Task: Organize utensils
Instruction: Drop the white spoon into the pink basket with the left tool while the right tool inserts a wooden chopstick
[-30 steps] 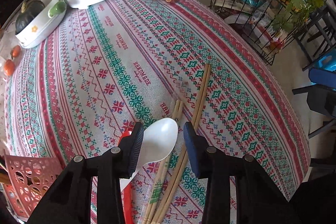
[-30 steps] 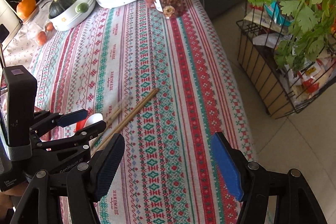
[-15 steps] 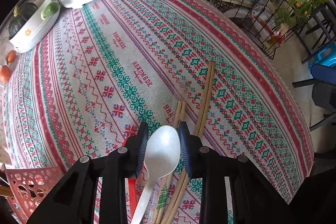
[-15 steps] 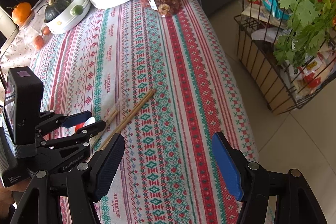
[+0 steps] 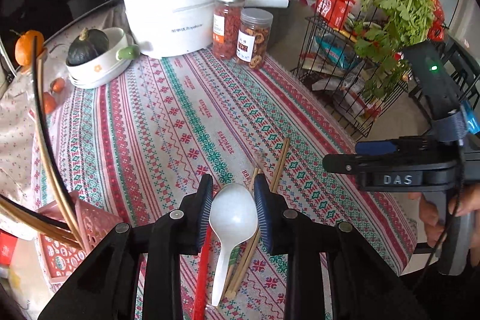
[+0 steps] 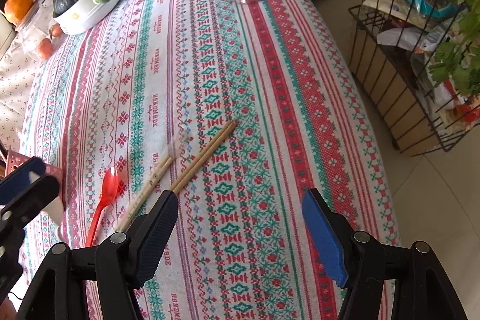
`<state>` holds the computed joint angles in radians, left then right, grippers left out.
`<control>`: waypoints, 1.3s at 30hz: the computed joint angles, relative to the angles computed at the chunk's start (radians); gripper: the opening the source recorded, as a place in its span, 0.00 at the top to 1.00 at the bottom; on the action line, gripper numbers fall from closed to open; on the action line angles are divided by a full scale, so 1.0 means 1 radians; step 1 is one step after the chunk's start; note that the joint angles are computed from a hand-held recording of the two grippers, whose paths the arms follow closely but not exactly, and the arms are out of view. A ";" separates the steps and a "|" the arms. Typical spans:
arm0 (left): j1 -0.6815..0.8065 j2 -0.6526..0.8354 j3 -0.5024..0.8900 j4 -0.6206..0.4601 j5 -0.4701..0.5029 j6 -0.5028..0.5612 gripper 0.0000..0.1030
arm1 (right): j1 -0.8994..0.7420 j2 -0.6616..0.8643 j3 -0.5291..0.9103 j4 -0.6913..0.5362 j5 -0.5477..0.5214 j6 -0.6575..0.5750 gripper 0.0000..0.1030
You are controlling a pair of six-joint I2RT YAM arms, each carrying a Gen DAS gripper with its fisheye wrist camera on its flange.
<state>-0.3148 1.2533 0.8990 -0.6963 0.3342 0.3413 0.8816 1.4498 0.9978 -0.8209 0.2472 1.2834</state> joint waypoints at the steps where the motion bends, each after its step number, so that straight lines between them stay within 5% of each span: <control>1: 0.029 -0.021 -0.001 -0.018 0.020 0.012 0.71 | -0.010 0.014 -0.001 0.018 -0.009 -0.005 0.29; 12: 0.368 -0.138 0.036 -0.204 0.216 0.217 0.72 | -0.112 0.236 0.064 0.165 -0.123 -0.036 0.51; 16: 0.478 -0.138 0.042 -0.249 0.278 0.305 0.71 | -0.101 0.354 0.187 0.073 -0.090 -0.051 0.57; 21: 0.577 -0.102 0.091 -0.312 0.338 0.386 0.71 | -0.062 0.477 0.346 -0.080 -0.032 -0.049 0.80; 24: 0.638 -0.080 0.124 -0.355 0.377 0.419 0.71 | -0.054 0.475 0.343 -0.061 -0.029 -0.043 0.90; 30: 0.755 -0.051 0.187 -0.433 0.457 0.482 0.71 | -0.027 0.385 0.266 0.027 -0.019 -0.003 0.92; 39: 0.936 0.007 0.345 -0.568 0.634 0.569 0.72 | 0.119 0.176 0.277 -0.016 0.198 0.064 0.92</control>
<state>0.6209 1.2599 1.2435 -1.2640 0.9683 0.9107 1.0007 1.6256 1.2746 -0.8365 0.4449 1.3470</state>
